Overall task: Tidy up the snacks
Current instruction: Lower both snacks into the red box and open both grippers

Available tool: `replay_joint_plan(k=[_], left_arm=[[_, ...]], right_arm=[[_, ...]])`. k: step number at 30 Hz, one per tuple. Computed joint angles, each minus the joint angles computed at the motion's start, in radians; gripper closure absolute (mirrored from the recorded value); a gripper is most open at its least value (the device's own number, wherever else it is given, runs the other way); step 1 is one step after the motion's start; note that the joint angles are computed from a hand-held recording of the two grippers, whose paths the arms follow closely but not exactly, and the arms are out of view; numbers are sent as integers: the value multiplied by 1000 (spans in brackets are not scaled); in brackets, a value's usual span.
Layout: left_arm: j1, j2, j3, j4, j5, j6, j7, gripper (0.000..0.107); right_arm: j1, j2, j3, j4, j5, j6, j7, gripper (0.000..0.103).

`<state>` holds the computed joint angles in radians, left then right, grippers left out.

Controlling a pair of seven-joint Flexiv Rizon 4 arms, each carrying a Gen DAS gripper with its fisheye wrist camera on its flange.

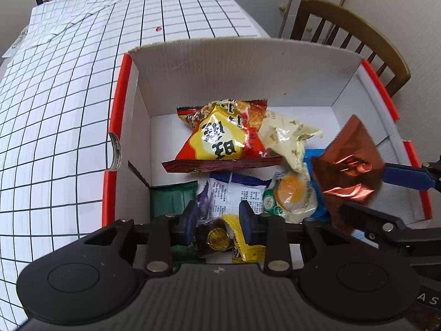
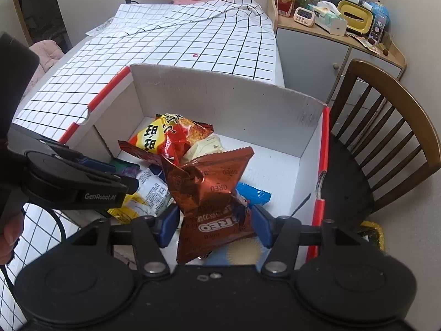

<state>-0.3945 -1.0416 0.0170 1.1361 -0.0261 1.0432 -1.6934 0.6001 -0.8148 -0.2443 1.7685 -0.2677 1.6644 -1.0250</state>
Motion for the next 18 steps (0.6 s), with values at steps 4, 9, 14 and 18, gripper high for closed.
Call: replay_joint_plan(k=[4,9,14,18], left_arm=[[2,41,-7,69,4,71,-6,59],[5,106,-10,181,-4,172,-18,51],[-3,174,-3,278,-4,263,-26,43],[-9,227,4,353,-7,333,-29,37]], right_arm=[[26,21,-25,42,23,56,-9,38],[49,56,-36,100,81,128,-44,31],[88,89,-49,154,177,220,-102,20],[104,120,-33,188,256,289,-154,15]])
